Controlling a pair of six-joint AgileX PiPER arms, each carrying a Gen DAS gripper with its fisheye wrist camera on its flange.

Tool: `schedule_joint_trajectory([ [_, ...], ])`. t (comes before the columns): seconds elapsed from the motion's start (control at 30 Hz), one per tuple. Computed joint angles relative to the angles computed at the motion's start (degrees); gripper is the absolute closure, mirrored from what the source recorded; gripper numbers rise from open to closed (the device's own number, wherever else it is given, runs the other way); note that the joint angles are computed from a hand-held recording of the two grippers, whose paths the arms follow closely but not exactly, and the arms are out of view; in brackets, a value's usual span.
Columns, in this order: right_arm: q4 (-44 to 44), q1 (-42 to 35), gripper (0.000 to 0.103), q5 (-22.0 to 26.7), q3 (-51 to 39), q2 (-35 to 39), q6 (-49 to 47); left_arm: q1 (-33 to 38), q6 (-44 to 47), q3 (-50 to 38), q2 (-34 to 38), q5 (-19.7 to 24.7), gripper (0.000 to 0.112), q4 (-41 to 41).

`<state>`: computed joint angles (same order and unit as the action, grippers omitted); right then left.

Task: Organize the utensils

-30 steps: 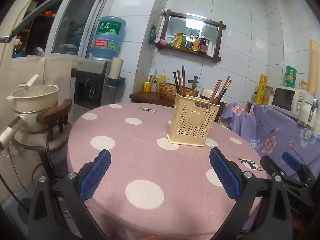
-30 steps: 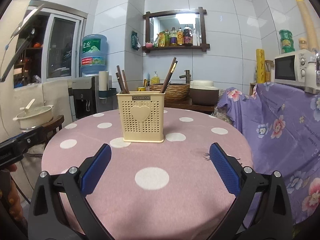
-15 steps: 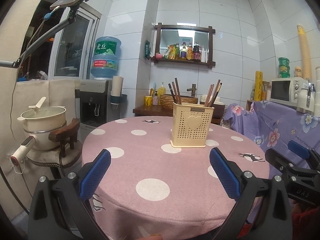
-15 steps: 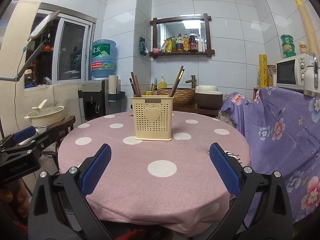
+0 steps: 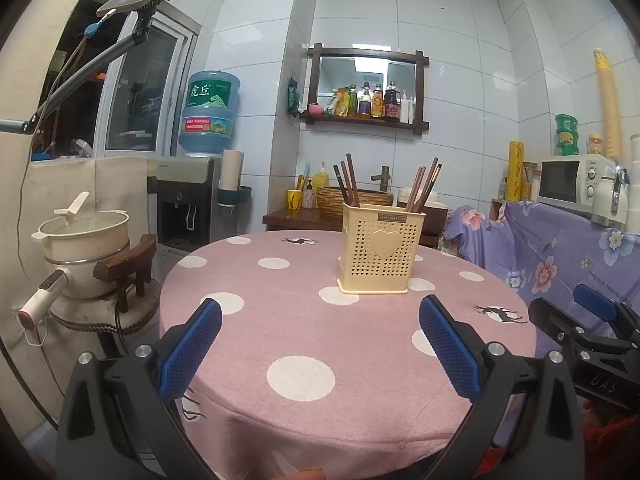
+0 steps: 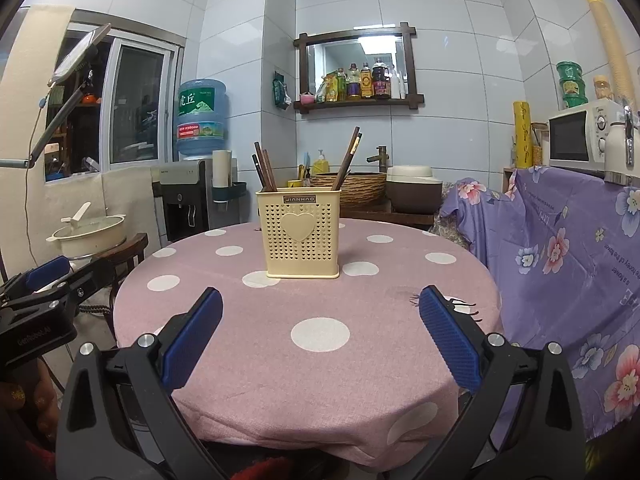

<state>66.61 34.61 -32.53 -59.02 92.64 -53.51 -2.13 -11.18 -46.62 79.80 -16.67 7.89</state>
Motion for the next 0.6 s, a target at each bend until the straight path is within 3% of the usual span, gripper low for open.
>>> schedule_joint_trajectory([
  [0.6,0.08,-0.02,0.006,0.2,0.06,0.06,-0.03,-0.62,-0.26,0.47,-0.36,-0.11,0.014,0.92],
])
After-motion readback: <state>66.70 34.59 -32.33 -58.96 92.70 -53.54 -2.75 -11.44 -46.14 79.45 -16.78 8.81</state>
